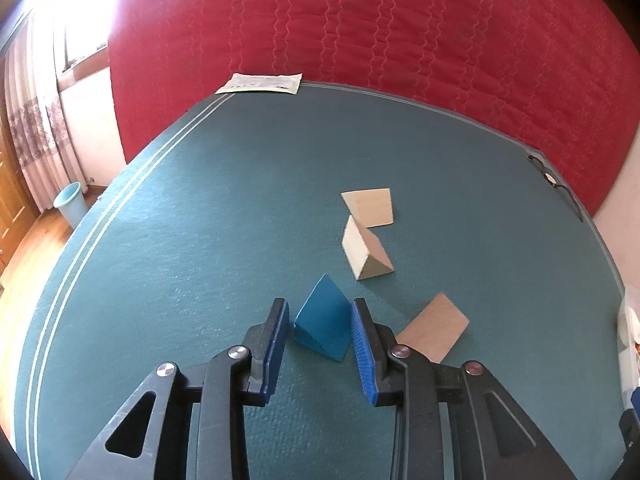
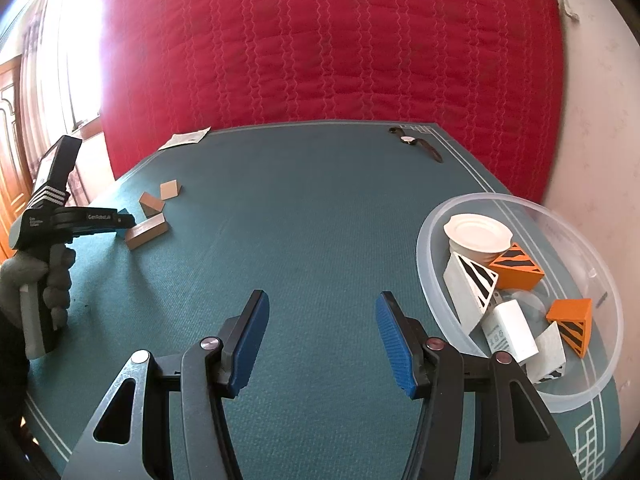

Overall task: Organize rigid objects
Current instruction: 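Grasp the blue triangular block with the left tool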

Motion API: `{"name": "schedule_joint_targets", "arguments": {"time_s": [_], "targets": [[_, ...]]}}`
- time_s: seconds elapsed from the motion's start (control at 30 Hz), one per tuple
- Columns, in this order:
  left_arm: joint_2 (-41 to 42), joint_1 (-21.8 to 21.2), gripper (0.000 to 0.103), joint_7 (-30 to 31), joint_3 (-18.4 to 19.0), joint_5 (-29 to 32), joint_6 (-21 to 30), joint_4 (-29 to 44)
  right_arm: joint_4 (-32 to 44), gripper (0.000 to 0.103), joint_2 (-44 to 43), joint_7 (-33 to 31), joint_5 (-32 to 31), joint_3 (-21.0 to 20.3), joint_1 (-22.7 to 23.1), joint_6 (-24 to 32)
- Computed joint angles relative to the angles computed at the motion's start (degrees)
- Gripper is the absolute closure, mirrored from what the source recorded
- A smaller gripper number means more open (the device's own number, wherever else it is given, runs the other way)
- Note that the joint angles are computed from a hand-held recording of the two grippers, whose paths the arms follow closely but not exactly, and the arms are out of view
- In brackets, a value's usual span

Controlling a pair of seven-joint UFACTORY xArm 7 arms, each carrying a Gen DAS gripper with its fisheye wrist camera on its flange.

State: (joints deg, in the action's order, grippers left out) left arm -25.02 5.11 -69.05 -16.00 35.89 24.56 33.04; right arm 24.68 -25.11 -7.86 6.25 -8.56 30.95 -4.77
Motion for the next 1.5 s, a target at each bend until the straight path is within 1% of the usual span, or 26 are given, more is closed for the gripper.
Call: {"name": "schedule_joint_targets", "arguments": {"time_s": [0.1, 0.13, 0.17, 0.23, 0.3, 0.4, 0.57, 0.7, 0.8, 0.83, 0.87, 0.9, 0.97, 1.0, 1.07, 1.17, 1.23, 1.37, 1.43, 1.5], "targets": [[-1.17, -0.22, 0.067, 0.13, 0.23, -0.36, -0.01, -1.08, -0.03, 0.046, 0.01, 0.00, -0.05, -0.11, 0.25, 0.05], [-1.48, -0.37, 0.062, 0.35, 0.33, -0.73, 0.11, -1.39, 0.00, 0.046, 0.01, -0.11, -0.04, -0.41, 0.53, 0.15], [-1.83, -0.37, 0.052, 0.33, 0.31, -0.98, 0.17, -1.74, 0.00, 0.046, -0.03, -0.18, 0.01, -0.57, 0.67, 0.22], [-2.64, 0.04, 0.043, -0.16, -0.17, -1.01, 0.39, -2.22, -0.06, 0.046, -0.16, -0.25, 0.13, -0.71, 0.74, 0.24], [-2.89, 0.35, 0.042, -0.40, -0.50, -0.99, 0.38, -2.38, -0.03, 0.046, -0.11, -0.42, 0.12, -0.73, 0.77, 0.20], [-2.17, 0.39, 0.042, -0.25, -0.42, -1.83, 1.13, -1.82, 0.09, 0.046, -0.03, -0.76, 0.16, -1.08, 1.04, 0.43], [-0.44, 0.39, 0.042, -1.24, 0.17, -2.84, 1.64, -0.04, 0.19, 0.046, -0.28, -0.81, 0.58, -0.33, 0.41, 1.13], [1.37, 0.90, 0.042, -3.48, -0.11, -1.49, 2.71, 1.73, 0.23, 0.046, -0.34, -0.77, 0.83, 0.45, -0.06, 1.29], [1.75, 0.24, 0.043, -3.66, -0.35, 0.29, 4.39, 2.24, 0.30, 0.046, -0.28, -0.64, 0.97, 0.86, -0.27, 1.39], [1.84, -0.05, 0.044, -3.65, -0.46, 1.06, 5.10, 2.40, 0.42, 0.046, -0.25, -0.71, 1.07, 0.61, -0.03, 1.55], [1.73, -0.45, 0.047, -3.57, -0.35, 1.64, 5.47, 2.29, 0.39, 0.046, -0.26, -0.57, 1.18, 0.88, -0.17, 1.54], [1.26, -1.03, 0.049, -3.10, 0.03, 2.00, 5.37, 1.81, 0.34, 0.046, -0.33, -0.57, 1.27, 0.84, -0.10, 1.50], [0.16, -1.83, 0.060, -1.72, 1.10, 2.20, 4.35, 0.48, 0.19, 0.046, -0.41, -0.55, 1.31, 0.89, -0.10, 1.27], [-0.73, -2.14, 0.063, -0.80, 1.57, 2.19, 3.63, -0.49, 0.07, 0.046, -0.49, -0.44, 1.30, 1.08, -0.21, 1.14], [-2.74, -2.66, 0.063, 1.33, 2.73, 1.18, 1.69, -2.67, 0.08, 0.046, -0.44, -0.26, 1.18, 1.36, -0.37, 1.16], [-5.44, -2.52, 0.064, 4.22, 3.43, -1.03, -1.10, -5.48, -0.15, 0.046, -0.57, 0.04, 0.99, 1.83, -0.75, 1.05], [-6.49, -1.94, 0.064, 5.94, 3.04, -2.68, -2.10, -6.39, -0.22, 0.046, -0.61, 0.29, 0.85, 2.08, -0.87, 1.07], [-7.92, -0.30, 0.064, 8.35, 1.02, -4.35, -2.68, -7.28, -0.02, 0.046, -0.55, 0.43, 0.80, 1.91, -0.11, 1.63], [-8.47, 0.27, 0.064, 9.64, 0.08, -4.55, -2.82, -7.54, 0.41, 0.046, -0.32, -0.04, 1.18, 0.92, 1.48, 2.32], [-8.92, 0.50, 0.064, 10.79, -0.53, -4.96, -2.55, -7.77, 1.15, 0.046, -0.06, -1.58, 2.63, -2.29, 5.58, 3.71]]}}
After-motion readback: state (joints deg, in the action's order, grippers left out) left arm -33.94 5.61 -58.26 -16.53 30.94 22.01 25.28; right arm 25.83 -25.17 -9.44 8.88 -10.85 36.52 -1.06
